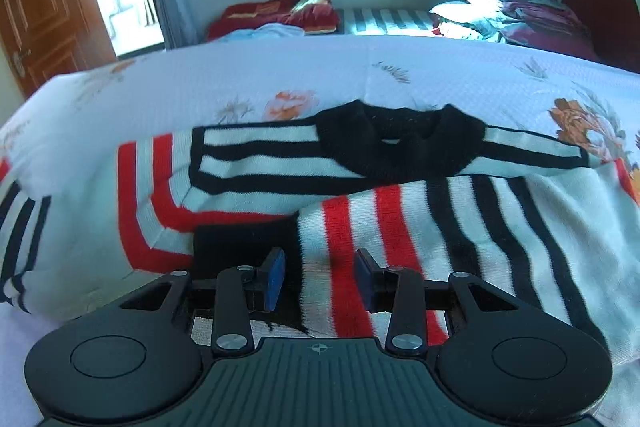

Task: Fold small clothes
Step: 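Grasp the other sleeve's black cuff with the left gripper, then fold the held sleeve across the body toward the right gripper and release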

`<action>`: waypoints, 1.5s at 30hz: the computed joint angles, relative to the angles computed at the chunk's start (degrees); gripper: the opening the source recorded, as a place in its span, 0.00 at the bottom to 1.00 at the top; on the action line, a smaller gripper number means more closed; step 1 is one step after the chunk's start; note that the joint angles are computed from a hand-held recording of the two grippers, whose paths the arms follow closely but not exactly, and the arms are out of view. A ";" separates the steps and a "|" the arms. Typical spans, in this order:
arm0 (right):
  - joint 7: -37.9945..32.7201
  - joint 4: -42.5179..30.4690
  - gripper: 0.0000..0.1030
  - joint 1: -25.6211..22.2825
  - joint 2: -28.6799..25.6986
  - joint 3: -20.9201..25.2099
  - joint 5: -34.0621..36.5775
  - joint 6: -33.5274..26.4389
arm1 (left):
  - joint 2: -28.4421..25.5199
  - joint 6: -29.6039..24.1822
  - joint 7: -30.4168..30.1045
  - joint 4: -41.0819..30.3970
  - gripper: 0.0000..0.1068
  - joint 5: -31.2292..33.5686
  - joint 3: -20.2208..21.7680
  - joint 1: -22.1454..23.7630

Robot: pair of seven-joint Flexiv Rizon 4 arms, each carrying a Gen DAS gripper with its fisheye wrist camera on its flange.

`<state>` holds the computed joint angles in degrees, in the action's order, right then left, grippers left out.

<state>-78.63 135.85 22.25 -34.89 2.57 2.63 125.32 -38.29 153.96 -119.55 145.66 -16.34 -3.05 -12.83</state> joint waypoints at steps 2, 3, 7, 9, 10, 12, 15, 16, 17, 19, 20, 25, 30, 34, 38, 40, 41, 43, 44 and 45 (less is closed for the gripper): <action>-0.12 0.93 0.37 -1.07 0.82 0.21 -0.38 0.65 | 0.30 -2.64 2.55 -3.14 0.05 0.56 -1.33 -1.75; -0.25 1.41 0.37 -1.59 1.22 0.23 -0.49 1.06 | 0.11 -3.90 3.92 -4.89 0.05 0.85 -1.83 -2.64; -0.30 3.35 0.37 -5.30 2.51 0.72 -1.95 2.51 | -1.91 -9.14 7.77 -11.91 0.05 2.24 -4.10 -5.37; -0.10 4.33 0.37 -7.62 2.89 0.94 -2.90 3.39 | -3.40 -11.63 9.19 -15.44 0.05 3.68 -5.17 -6.21; 0.03 4.74 0.37 -8.68 3.04 0.93 -3.24 3.72 | -4.17 -12.98 10.14 -17.31 0.05 4.03 -5.56 -6.90; 0.78 5.35 0.37 -11.36 3.23 1.22 -4.58 4.03 | -6.20 -16.17 11.96 -21.23 0.05 4.90 -6.51 -8.06; 1.63 6.01 0.37 -14.93 3.37 1.34 -6.86 3.92 | -9.31 -22.03 14.91 -26.28 0.05 5.91 -7.46 -9.56; 2.10 6.22 0.37 -16.69 3.37 1.64 -8.23 3.90 | -10.17 -24.10 15.95 -27.71 0.07 5.77 -7.64 -10.51; 2.68 6.40 0.37 -18.17 3.37 1.97 -9.39 3.93 | -10.88 -26.47 17.13 -29.10 0.12 5.21 -7.45 -11.50; 4.41 6.64 0.37 -21.96 3.30 3.20 -13.09 3.86 | -11.46 -30.73 18.94 -30.31 0.29 4.57 -7.29 -12.95; 5.19 6.74 0.37 -23.49 3.28 3.64 -14.78 3.87 | -11.49 -32.14 19.47 -30.55 0.34 4.27 -7.02 -13.39; 7.87 7.25 0.75 -27.93 2.55 5.14 -21.10 6.55 | -8.51 -26.82 20.97 -25.88 0.66 -2.73 -0.91 -21.34; 8.08 7.33 0.76 -27.09 2.15 5.73 -25.86 9.18 | -4.46 -20.92 26.25 -18.24 0.70 -16.08 3.84 -28.24; 3.37 7.22 0.76 -20.09 1.58 4.38 -22.20 10.22 | -2.75 -17.79 29.93 -12.35 0.72 -28.60 4.87 -31.92; -3.09 5.82 0.76 -11.17 0.41 1.97 -14.50 9.01 | -2.36 -17.19 31.90 -8.40 0.72 -35.49 2.78 -31.72; -7.32 4.39 0.76 -5.94 -0.97 -0.04 -8.64 9.41 | -3.10 -16.60 32.62 -7.82 0.70 -36.69 1.35 -30.99; -8.79 3.69 0.70 -4.34 -1.56 -0.61 -6.69 9.43 | -3.68 -16.44 33.76 -8.12 0.69 -37.70 0.78 -30.90; -9.99 2.50 0.40 -4.09 -1.87 -0.51 -6.29 7.92 | -5.24 -15.87 35.80 -9.46 0.61 -38.49 -0.06 -30.38; -9.84 2.07 0.25 -4.52 -1.83 -0.13 -6.30 7.30 | -6.05 -15.44 36.54 -10.19 0.59 -38.95 -0.41 -30.22; -9.64 1.78 0.20 -4.99 -1.77 0.21 -6.20 7.20 | -6.83 -15.03 37.05 -11.08 0.54 -39.21 -0.72 -29.87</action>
